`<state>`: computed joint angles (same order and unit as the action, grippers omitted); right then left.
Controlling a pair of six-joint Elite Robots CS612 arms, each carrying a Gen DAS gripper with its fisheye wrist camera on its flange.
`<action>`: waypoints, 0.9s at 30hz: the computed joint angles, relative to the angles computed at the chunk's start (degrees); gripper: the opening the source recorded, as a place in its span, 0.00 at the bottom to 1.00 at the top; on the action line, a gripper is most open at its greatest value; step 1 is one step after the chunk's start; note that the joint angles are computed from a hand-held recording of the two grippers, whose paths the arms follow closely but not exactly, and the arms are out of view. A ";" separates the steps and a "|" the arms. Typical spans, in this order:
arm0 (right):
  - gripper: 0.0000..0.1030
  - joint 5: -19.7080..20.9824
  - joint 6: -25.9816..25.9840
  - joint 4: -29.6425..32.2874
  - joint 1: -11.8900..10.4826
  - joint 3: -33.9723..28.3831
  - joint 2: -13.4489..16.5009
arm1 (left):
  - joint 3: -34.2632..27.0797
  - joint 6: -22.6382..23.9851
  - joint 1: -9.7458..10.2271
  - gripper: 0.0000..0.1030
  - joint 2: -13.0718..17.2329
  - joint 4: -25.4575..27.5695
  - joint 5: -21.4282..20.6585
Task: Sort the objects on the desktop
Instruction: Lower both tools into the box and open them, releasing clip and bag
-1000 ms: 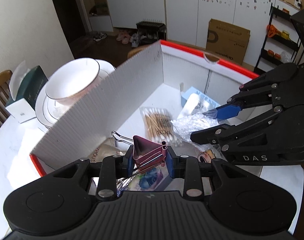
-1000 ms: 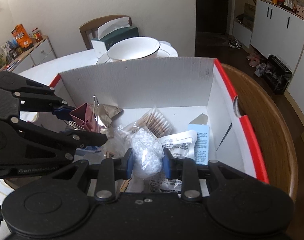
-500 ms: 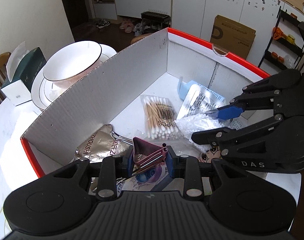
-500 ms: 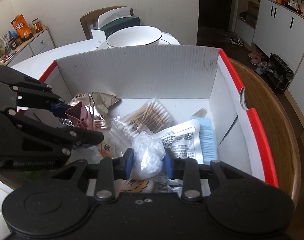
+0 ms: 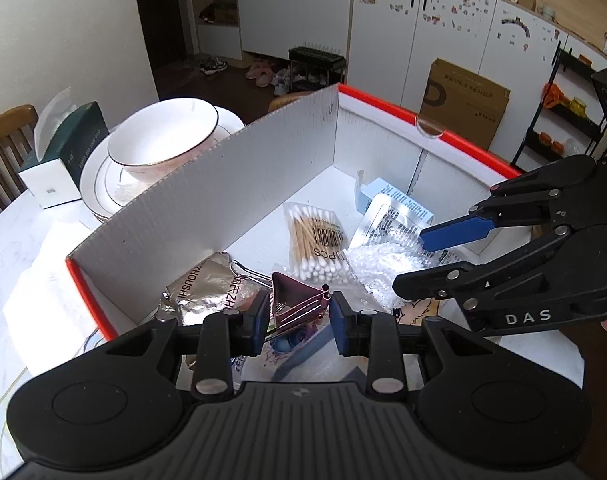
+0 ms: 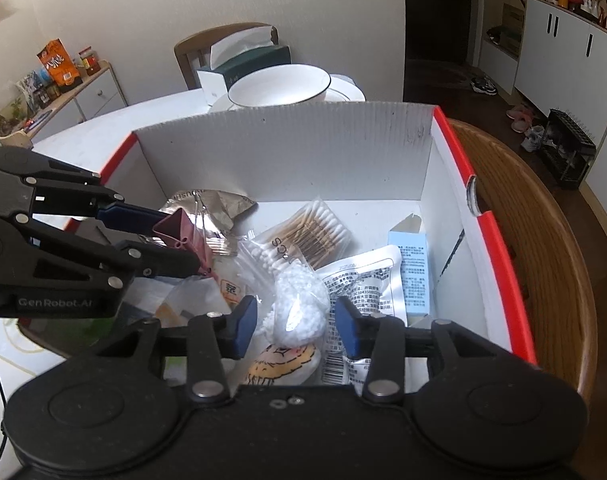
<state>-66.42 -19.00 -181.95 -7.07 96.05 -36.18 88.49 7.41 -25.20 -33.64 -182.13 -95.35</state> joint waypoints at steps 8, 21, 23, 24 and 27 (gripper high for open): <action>0.62 3.33 -0.62 -2.68 -0.57 2.01 -1.20 | 2.53 -1.61 -0.18 0.30 -1.30 -4.31 0.67; 0.76 5.74 0.30 -8.24 -1.21 5.63 -2.91 | 7.12 -2.81 -0.49 0.65 -3.28 -11.41 1.37; 0.80 6.31 0.40 -9.20 -1.35 6.33 -3.25 | 7.97 -3.18 -0.59 0.69 -3.66 -12.43 1.87; 0.82 6.55 0.57 -9.81 -1.40 6.66 -3.38 | 8.42 -3.37 -0.66 0.72 -3.83 -13.08 2.26; 0.85 7.23 0.96 -11.21 -1.51 7.49 -3.74 | 9.88 -4.11 -0.91 0.77 -4.37 -15.23 3.61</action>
